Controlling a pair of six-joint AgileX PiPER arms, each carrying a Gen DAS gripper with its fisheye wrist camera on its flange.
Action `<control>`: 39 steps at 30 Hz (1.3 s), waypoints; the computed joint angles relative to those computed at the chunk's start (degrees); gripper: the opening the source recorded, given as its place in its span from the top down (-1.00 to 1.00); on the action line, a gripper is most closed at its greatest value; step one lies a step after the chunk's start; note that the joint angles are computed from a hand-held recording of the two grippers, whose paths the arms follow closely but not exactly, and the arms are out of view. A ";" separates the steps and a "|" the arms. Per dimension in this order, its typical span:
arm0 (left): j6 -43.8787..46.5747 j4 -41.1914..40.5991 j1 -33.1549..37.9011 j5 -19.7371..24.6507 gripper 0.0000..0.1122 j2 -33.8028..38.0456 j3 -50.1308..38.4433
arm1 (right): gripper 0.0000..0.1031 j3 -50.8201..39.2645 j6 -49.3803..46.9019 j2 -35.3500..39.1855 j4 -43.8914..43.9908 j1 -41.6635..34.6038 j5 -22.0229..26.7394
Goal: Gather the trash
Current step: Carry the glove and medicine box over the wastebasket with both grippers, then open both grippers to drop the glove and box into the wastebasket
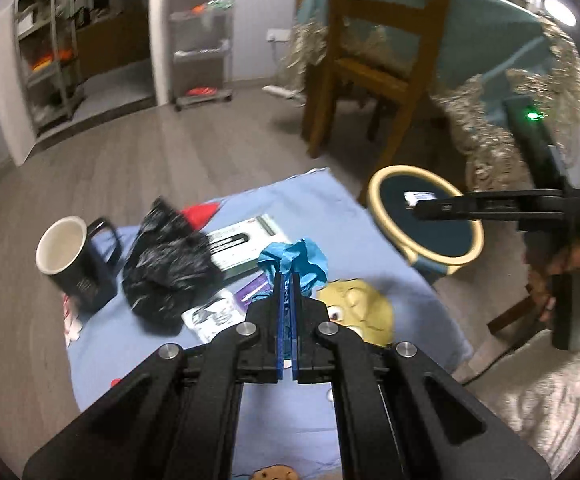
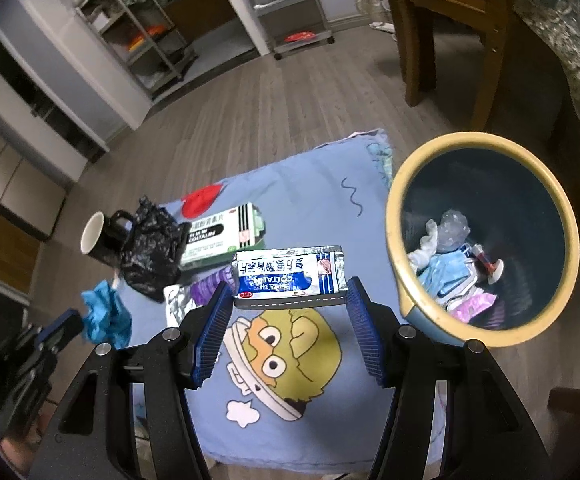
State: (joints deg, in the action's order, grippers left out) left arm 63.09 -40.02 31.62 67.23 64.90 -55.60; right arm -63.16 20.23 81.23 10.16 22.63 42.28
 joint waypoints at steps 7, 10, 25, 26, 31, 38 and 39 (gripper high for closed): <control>-2.06 0.78 -6.77 -1.34 0.98 -2.96 0.76 | -0.16 1.03 -1.69 -1.26 1.88 -4.80 -0.66; -3.98 2.96 -11.94 -4.34 0.98 -3.03 1.70 | -0.16 1.59 -0.91 -1.67 1.05 -7.49 -0.66; -30.15 19.91 -48.07 -18.72 0.98 9.54 -4.51 | -0.16 3.00 -3.80 1.87 0.34 -21.64 -0.44; -30.67 19.72 -49.00 -18.90 0.98 10.57 -5.15 | -0.16 3.46 -4.44 2.07 1.47 -23.10 -0.64; -33.81 22.38 -55.13 -22.12 0.98 15.51 -7.52 | -0.16 4.99 -6.63 3.22 4.52 -28.99 -1.52; -38.45 26.28 -61.12 -26.98 0.98 24.53 -13.62 | -0.16 7.84 -9.84 2.35 12.90 -35.26 -3.63; -39.25 26.82 -61.54 -27.96 0.98 25.18 -14.11 | -0.16 8.35 -9.95 1.71 13.52 -35.67 -4.21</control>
State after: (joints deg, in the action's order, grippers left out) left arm 23.84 -13.20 -29.91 39.27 90.08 -69.71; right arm -54.81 10.27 82.94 23.68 -13.04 38.07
